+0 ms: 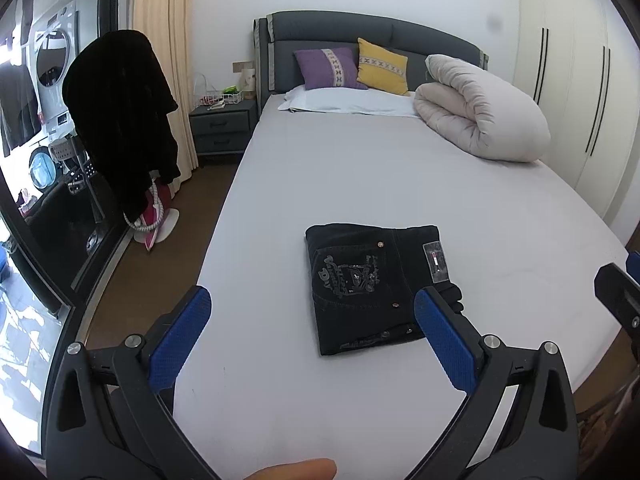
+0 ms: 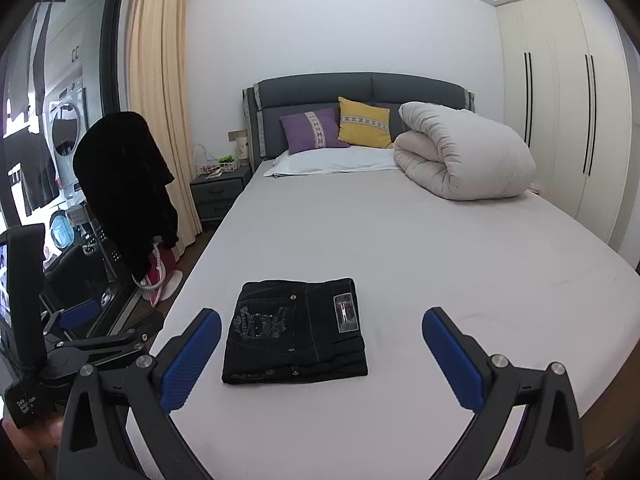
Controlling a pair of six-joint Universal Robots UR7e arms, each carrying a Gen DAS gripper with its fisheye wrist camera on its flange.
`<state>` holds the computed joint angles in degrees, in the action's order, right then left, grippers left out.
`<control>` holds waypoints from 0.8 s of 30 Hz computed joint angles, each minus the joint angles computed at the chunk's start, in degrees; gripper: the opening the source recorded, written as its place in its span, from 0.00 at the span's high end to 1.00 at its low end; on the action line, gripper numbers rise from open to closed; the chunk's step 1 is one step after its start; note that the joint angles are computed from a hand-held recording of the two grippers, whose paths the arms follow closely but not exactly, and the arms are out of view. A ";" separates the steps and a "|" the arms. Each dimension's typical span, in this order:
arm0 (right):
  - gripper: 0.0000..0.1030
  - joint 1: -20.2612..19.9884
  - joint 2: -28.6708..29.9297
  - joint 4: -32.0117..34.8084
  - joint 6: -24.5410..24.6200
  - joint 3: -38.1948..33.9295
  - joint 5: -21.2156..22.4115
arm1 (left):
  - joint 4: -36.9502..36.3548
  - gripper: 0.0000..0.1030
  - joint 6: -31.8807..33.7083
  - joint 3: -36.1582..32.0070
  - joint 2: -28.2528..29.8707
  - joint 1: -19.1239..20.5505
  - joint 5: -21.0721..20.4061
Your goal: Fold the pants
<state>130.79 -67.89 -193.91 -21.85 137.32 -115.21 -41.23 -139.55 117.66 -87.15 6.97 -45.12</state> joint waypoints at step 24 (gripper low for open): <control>0.00 -0.17 0.84 0.49 -0.53 0.19 -1.11 | -2.04 0.00 1.50 1.50 -1.45 2.43 1.15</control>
